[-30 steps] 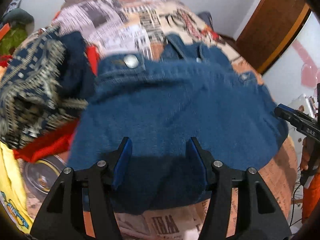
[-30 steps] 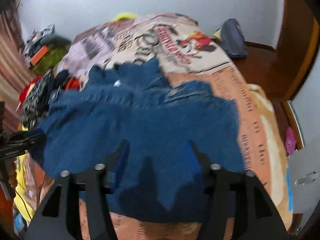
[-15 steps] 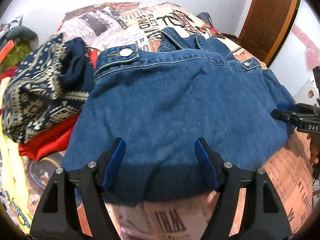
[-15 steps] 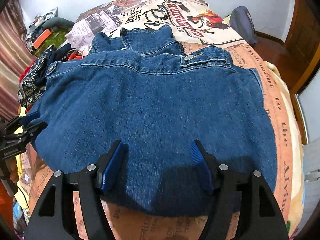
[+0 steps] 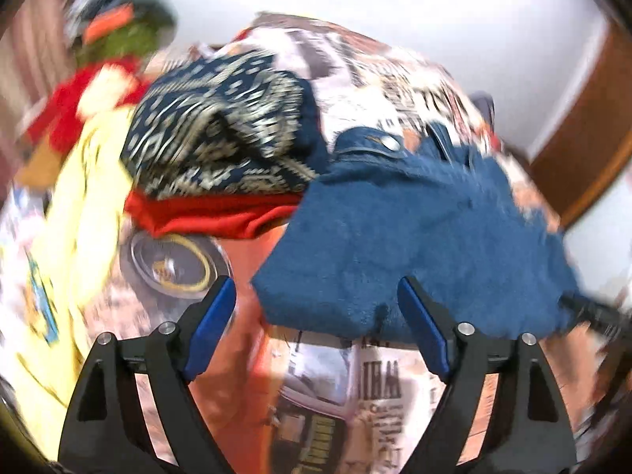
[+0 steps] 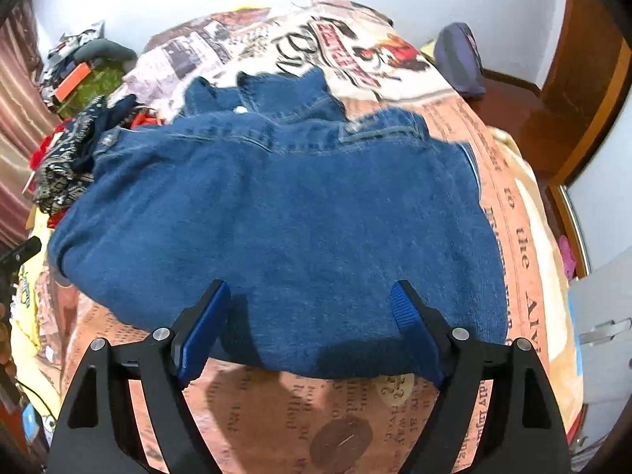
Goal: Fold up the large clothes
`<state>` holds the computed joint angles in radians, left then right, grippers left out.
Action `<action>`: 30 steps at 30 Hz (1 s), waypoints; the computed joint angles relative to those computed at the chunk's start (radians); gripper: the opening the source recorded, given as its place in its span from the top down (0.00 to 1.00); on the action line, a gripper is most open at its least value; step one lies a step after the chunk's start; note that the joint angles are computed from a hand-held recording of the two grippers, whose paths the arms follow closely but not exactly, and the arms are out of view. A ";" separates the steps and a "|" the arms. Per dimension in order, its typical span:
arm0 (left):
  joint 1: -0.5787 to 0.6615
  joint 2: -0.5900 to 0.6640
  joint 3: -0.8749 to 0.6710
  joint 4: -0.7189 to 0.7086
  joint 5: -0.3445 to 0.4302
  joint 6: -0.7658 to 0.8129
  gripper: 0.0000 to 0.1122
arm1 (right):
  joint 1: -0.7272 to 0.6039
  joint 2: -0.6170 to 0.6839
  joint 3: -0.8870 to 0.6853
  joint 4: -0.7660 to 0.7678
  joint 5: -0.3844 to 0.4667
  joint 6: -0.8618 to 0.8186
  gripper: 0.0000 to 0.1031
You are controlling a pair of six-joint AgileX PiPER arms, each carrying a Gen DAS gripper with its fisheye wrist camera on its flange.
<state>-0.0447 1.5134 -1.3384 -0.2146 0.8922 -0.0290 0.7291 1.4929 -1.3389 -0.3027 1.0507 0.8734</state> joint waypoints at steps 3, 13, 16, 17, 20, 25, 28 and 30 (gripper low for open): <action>0.111 0.026 0.007 -0.204 0.057 0.081 0.25 | 0.032 0.014 -0.051 -0.030 0.011 0.010 0.22; 0.209 0.228 0.019 -0.654 0.217 0.267 0.25 | 0.057 0.101 -0.140 -0.020 0.005 -0.020 0.22; 0.194 0.292 0.007 -0.711 0.213 0.272 0.25 | 0.056 0.112 -0.136 -0.011 0.002 -0.024 0.22; 0.187 0.309 0.003 -0.720 0.206 0.270 0.25 | 0.056 0.115 -0.135 -0.012 0.005 -0.025 0.22; 0.166 0.354 -0.010 -0.750 0.164 0.255 0.25 | 0.048 0.112 -0.126 -0.007 0.008 -0.023 0.22; 0.092 0.377 -0.057 -0.692 0.034 0.188 0.40 | 0.023 0.108 -0.116 0.011 0.011 -0.017 0.22; 0.056 0.350 -0.088 -0.627 -0.033 0.105 0.58 | 0.023 0.104 -0.121 0.007 0.025 -0.012 0.22; 0.018 0.328 -0.131 -0.542 -0.065 0.054 0.64 | 0.031 0.101 -0.133 -0.005 0.042 -0.004 0.22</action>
<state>-0.0263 1.8412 -1.4699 -0.7570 0.8267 0.0255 0.7596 1.5939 -1.4716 -0.3078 1.0929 0.8690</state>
